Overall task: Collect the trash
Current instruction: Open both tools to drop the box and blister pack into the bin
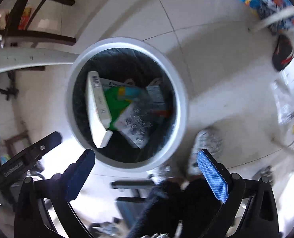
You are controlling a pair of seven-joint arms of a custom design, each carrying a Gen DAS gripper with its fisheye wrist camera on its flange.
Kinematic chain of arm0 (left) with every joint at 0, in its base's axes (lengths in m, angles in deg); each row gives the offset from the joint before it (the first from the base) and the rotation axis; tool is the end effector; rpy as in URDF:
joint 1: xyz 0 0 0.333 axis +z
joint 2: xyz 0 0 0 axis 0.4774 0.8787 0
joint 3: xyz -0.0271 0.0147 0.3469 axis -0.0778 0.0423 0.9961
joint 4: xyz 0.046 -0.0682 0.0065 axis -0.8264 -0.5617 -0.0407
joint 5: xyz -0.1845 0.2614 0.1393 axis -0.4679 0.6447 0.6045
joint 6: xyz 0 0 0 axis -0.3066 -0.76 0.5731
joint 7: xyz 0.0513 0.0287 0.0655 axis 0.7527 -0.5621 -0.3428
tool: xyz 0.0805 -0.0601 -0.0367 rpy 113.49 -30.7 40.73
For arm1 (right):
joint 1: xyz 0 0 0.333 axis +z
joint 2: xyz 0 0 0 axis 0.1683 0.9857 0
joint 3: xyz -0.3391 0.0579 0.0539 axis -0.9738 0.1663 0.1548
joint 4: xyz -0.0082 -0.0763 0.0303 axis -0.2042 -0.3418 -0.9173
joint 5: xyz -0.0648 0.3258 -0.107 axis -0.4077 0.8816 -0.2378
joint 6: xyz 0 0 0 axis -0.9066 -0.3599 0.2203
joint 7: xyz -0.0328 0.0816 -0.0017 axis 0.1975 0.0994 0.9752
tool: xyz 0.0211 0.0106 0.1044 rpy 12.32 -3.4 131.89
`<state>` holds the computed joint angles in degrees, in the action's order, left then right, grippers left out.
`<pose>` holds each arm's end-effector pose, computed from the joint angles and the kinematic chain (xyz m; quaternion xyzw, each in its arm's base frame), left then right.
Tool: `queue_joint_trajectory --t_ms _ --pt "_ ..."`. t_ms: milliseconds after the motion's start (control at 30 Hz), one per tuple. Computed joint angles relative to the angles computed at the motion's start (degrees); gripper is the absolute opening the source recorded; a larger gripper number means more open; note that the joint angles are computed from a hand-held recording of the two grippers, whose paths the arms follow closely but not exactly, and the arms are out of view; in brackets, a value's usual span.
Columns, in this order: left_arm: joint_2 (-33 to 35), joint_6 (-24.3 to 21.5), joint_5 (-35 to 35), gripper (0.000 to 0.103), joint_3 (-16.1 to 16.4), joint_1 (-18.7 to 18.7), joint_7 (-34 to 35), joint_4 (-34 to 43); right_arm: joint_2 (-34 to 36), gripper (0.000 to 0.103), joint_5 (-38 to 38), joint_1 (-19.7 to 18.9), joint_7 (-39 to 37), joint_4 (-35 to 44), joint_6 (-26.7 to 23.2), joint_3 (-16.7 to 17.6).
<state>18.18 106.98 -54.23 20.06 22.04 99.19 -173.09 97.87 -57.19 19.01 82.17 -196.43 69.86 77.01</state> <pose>0.5047 -0.1244 0.3398 0.7061 -0.7030 -0.0331 0.0784 0.4557 0.1422 0.2593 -0.5802 0.8007 0.1484 0.0153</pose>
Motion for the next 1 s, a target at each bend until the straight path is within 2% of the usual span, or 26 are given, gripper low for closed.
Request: queue_joint_trajectory --t_ms 100,233,600,767,1000 --pt "-1.5 -1.3 1.5 0.103 0.2 -0.3 -0.9 -0.3 -1.4 0.103 -10.7 3.1 6.8 1.4 -3.4 -3.0" --pt "-3.9 -2.8 3.1 0.103 -0.2 -0.7 -2.4 -0.8 -3.2 0.103 -17.6 3.8 10.1 2.1 -6.1 -3.9" --pt "-11.6 -9.8 1.9 0.103 -1.5 -0.4 -3.7 0.8 -11.5 0.103 -19.1 4.0 10.6 3.9 -13.4 -4.1" --pt "-15.7 -15.3 0.7 0.103 -1.9 0.0 -2.7 3.2 -17.6 0.103 -19.8 4.9 12.0 6.8 -20.3 -4.7" --pt "-20.9 -26.1 -0.2 0.103 -2.1 0.9 -1.2 10.1 -24.4 0.103 -21.1 6.1 13.1 14.6 -33.0 -5.4"
